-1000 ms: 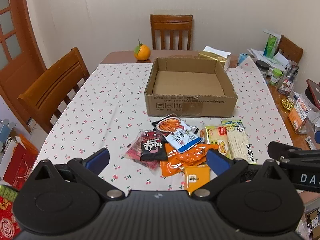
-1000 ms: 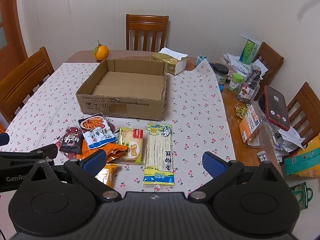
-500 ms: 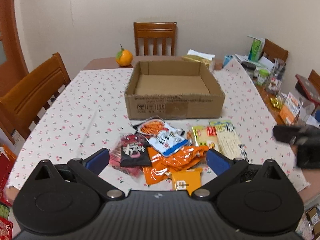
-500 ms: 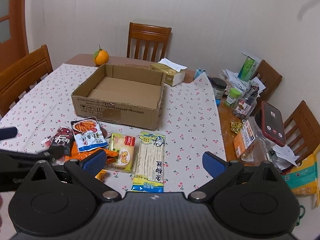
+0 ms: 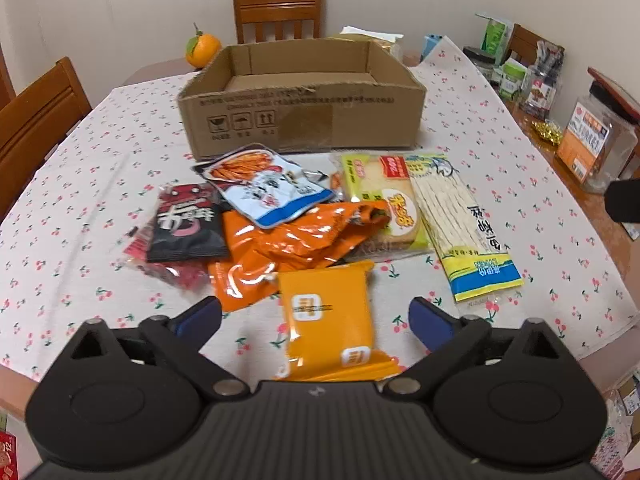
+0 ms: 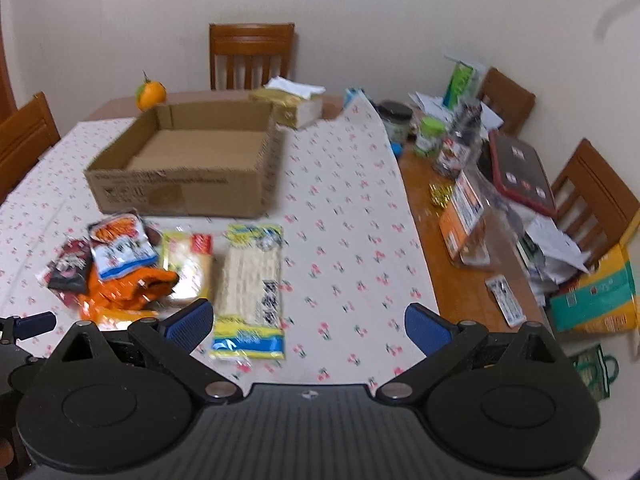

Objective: Organize snacks
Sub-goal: 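Grasp the orange wafer pack with left tool while right tool grasps squid pack, then carry both packs into the cardboard box and open both tools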

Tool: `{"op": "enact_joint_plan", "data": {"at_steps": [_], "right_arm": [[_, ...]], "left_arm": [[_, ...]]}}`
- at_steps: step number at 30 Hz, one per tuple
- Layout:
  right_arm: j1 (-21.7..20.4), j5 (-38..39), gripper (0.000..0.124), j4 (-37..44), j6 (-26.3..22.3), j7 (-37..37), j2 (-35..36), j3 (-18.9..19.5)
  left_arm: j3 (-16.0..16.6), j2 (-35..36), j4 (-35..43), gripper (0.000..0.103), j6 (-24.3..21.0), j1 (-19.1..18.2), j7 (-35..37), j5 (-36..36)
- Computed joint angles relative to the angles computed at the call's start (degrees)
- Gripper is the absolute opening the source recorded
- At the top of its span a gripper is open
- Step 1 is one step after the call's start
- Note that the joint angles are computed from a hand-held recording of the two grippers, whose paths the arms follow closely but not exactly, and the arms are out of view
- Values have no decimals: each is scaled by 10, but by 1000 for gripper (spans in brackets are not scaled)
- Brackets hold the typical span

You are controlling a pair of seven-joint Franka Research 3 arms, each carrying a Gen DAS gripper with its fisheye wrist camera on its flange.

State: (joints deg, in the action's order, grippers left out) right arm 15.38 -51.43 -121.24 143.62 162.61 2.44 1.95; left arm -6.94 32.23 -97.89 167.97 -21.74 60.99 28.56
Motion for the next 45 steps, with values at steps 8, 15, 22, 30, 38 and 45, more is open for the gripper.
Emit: {"op": "enact_joint_plan", "data": {"at_steps": [8,15,22,30,38,45], "right_arm": [[-5,17,103,-16,6,-9,-2,-2],[-10,28,103,-15,40,-28,13,-9],[-12,55,103,-3,125,-72,65,-32],[12,111,101,59,203,-136,166,-83],[17,208,89,129,232,-219,237,-99],[64,240,78,161,224,-264,267,-149]], "left_arm": [[21,33,45,73,-52,-33,-34,23],[-19,36,44,46,-49,6,-8,-12],[-72,6,7,46,-44,64,113,-74],[-62,-23,-11,46,-44,75,155,-111],[-56,-15,18,46,-62,80,164,-121],[-69,-3,44,46,-78,93,195,-143]]}}
